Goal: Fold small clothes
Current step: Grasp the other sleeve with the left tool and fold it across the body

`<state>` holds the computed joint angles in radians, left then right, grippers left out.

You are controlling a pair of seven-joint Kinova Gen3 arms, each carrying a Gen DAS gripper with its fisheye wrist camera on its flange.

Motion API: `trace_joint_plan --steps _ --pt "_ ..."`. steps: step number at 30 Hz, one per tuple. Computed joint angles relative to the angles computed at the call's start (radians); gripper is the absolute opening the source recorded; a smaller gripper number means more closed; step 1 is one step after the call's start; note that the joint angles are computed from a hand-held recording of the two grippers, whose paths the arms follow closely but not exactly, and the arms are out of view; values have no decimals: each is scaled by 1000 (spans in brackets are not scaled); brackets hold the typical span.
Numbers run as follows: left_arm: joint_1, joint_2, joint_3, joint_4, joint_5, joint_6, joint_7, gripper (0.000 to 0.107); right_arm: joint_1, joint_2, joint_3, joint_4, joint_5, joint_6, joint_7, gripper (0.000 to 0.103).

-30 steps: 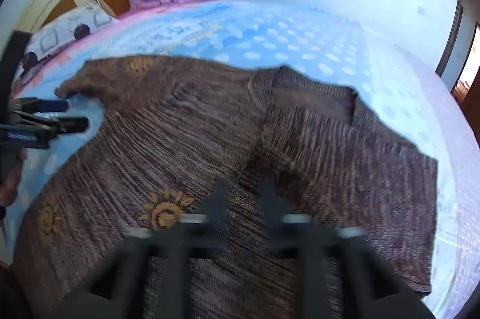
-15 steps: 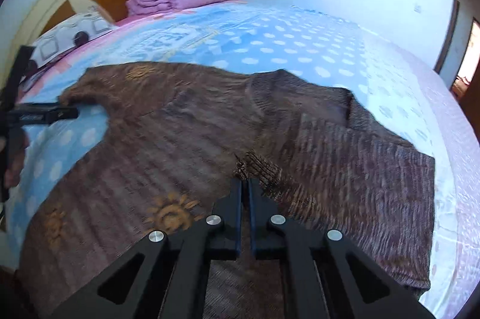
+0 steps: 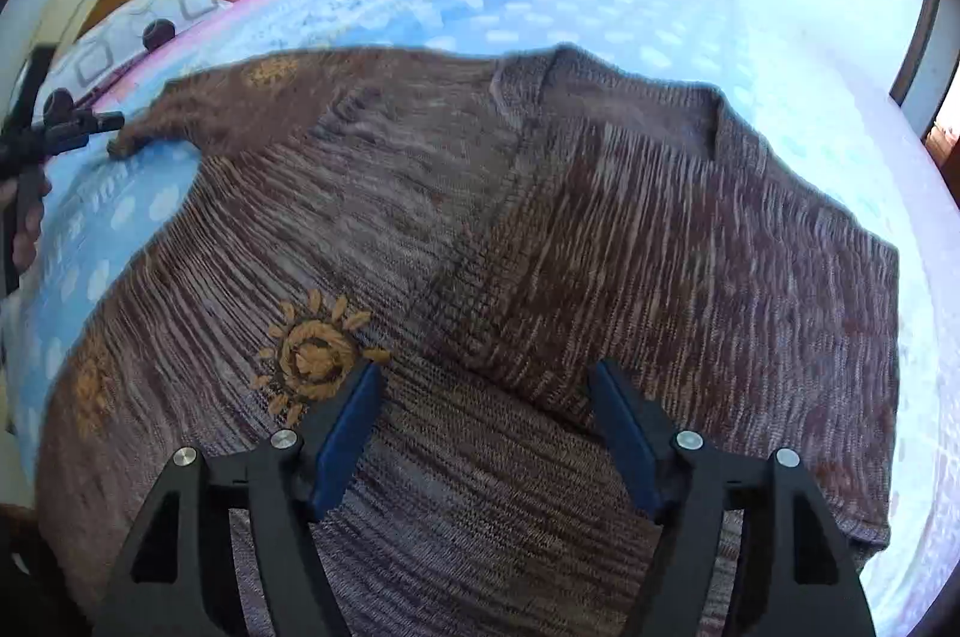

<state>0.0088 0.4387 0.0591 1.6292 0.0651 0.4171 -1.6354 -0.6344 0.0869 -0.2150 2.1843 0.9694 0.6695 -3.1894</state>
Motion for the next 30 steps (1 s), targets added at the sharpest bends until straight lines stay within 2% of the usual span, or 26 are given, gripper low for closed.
trace_joint_plan --steps 4,6,11,13,15,17,19,23,30 --pt "-62 45 52 -46 66 42 -28 94 -37 -46 -35 36 60 22 -99 72" --pt "-67 55 69 -58 85 57 -49 85 -59 -56 -67 44 70 79 -124 72" --pt "0 68 50 -72 58 55 -61 72 -104 -110 -131 87 49 158 -191 72" --pt "46 70 13 -70 17 33 -36 57 -120 -148 -166 116 34 185 -237 72" --pt "18 72 50 -81 37 48 -60 10 -134 -179 -205 144 16 218 -297 72" --pt "-14 81 81 -119 73 106 -88 9 -139 -205 -234 172 10 234 -354 72" --pt "0 80 68 -136 76 125 -84 9 -145 -236 -266 199 -8 255 -405 73" --pt "7 59 68 -142 93 121 -86 8 -138 -291 -316 250 -26 267 -512 73" --pt "-31 -1 151 -150 209 140 -192 8 -111 -344 -383 317 -36 264 -652 73"
